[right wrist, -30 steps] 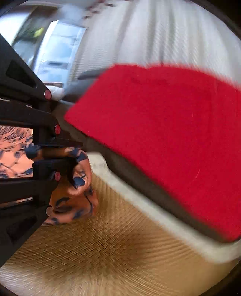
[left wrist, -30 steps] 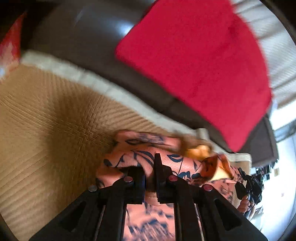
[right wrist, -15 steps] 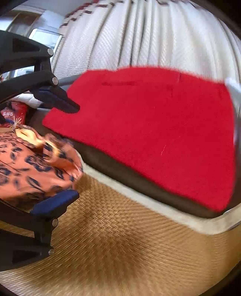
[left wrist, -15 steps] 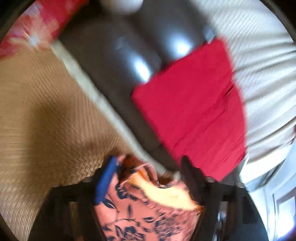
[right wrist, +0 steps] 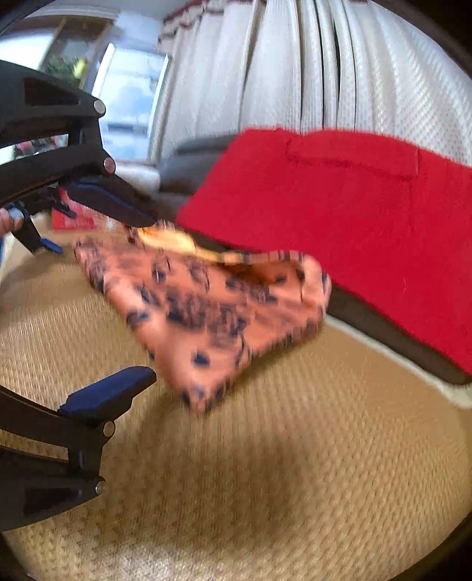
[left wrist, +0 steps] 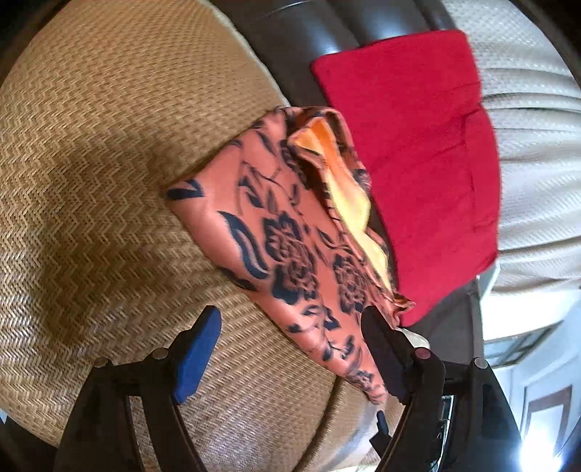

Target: Fold small clothes

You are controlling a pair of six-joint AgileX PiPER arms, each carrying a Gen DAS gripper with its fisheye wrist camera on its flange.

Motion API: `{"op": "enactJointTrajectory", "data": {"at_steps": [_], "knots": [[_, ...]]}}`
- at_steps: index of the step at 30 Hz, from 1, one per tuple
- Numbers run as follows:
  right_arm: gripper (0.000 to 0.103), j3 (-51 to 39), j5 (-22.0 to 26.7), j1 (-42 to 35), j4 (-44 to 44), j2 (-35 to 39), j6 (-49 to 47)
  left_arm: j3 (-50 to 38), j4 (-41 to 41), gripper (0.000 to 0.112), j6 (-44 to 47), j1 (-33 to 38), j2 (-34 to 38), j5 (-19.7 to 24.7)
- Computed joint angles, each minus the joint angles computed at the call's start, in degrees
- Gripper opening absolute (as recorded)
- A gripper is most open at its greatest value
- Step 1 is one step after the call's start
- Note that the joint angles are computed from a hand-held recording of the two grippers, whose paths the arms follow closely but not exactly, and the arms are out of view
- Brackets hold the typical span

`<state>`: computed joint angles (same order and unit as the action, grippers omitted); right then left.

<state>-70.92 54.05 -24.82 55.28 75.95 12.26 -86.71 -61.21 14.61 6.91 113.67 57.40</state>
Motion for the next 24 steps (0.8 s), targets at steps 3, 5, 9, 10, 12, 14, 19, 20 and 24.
{"op": "enactJointTrajectory", "data": {"at_steps": [3,5,9,10,12,14,19,20,24], "knots": [[0.079,-2.6,0.3,-0.8,-10.0,-0.3,6.2,0.0,-2.3,0.08,-0.4,1.1,1.0,-2.2],[0.079,-2.5,0.7,-2.8,-8.3,0.2,4.6,-1.4,-3.1,0.08,-1.2,1.7,2.7,-2.3],[0.077,-6.8,-0.9,0.4,-12.5,5.1,8.5,-7.8,-3.3,0.079,-6.6,0.7,7.2,-2.7],[0.075,-9.1,-1.1,1.8,-15.5,6.7,9.9,-8.3,-3.4,0.078,-6.8,0.6,7.4,-3.3],[0.065,-14.8,0.1,4.9,-22.5,10.2,11.7,-10.6,-0.9,0.076,-8.6,-0.4,8.1,-4.0],[0.051,-18.0,1.8,6.5,-25.6,12.8,11.4,-14.3,3.6,0.055,-12.6,-1.6,9.8,-4.3],[0.033,-22.5,5.3,11.4,-36.4,14.8,10.5,-20.2,14.2,0.017,-19.7,-4.2,12.3,-3.6],[0.031,-22.9,5.6,12.1,-37.9,14.7,10.5,-20.5,16.1,0.015,-20.2,-4.8,12.1,-3.9],[0.025,-23.6,6.7,16.0,-45.6,14.1,10.9,-19.0,25.1,0.014,-22.3,-8.0,8.5,-5.8]]}}
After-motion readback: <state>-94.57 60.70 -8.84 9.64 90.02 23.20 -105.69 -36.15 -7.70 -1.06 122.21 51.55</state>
